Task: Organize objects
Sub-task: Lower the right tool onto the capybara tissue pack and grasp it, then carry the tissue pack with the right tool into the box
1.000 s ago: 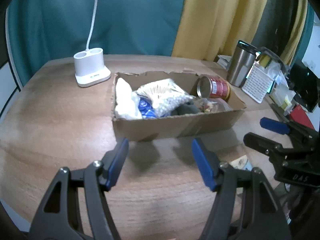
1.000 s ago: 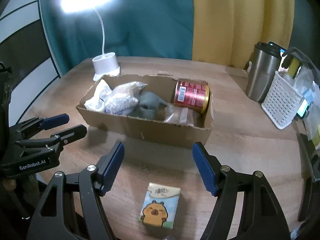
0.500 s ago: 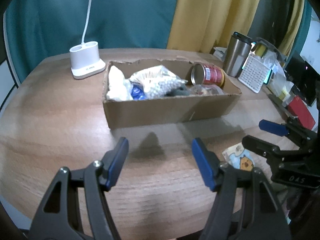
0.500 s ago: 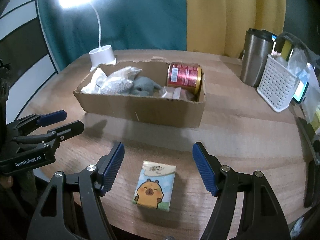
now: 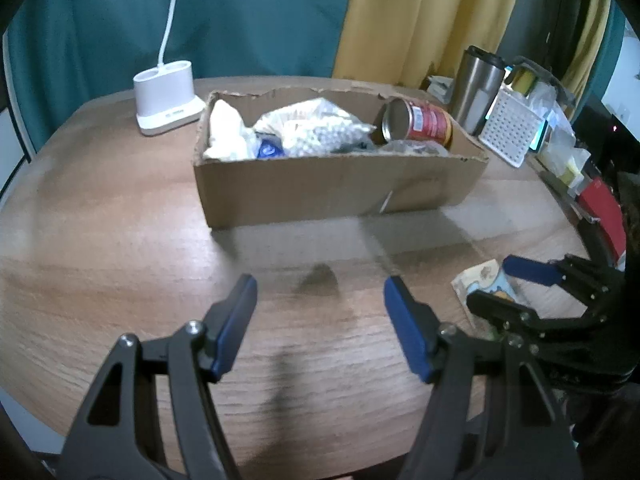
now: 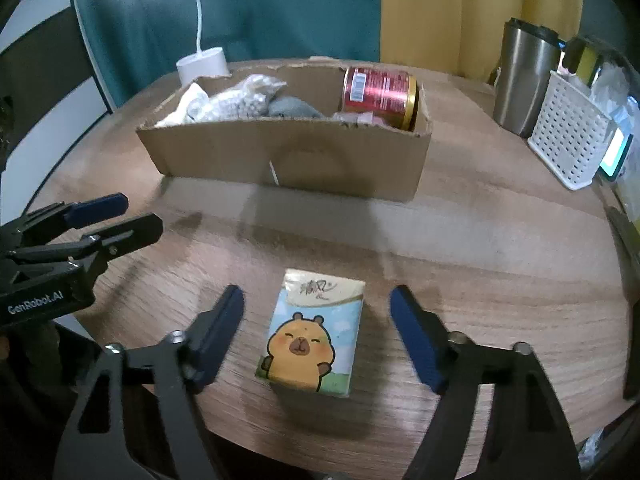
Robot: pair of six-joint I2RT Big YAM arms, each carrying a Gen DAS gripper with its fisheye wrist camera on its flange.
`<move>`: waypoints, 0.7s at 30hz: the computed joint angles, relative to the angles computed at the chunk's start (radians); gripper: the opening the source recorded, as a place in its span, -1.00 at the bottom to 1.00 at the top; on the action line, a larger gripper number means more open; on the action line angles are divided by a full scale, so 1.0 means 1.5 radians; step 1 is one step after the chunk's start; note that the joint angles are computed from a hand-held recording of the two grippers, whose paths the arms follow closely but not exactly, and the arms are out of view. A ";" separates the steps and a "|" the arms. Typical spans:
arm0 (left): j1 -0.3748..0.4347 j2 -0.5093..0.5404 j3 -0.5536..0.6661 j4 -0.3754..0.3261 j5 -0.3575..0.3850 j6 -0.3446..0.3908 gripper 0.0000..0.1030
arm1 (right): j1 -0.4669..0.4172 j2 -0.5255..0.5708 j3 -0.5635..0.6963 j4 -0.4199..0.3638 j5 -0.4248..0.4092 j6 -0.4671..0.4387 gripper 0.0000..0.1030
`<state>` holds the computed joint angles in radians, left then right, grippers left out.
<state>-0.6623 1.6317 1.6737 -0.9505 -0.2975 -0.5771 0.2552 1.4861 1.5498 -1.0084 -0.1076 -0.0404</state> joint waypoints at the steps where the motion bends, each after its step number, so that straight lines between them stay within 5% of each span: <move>1: 0.000 0.001 0.000 0.000 0.001 0.001 0.31 | 0.001 0.002 0.000 -0.002 0.004 -0.002 0.20; 5: 0.001 0.002 0.002 -0.003 0.004 0.002 0.31 | 0.002 0.008 0.000 -0.010 0.006 -0.009 0.01; 21: 0.014 0.008 0.028 -0.003 0.003 0.017 0.31 | -0.002 0.019 0.048 -0.008 -0.009 -0.008 -0.01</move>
<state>-0.6412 1.6437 1.7160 -0.9552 -0.2935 -0.5519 0.2527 1.5146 1.6213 -1.0197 -0.1209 -0.0526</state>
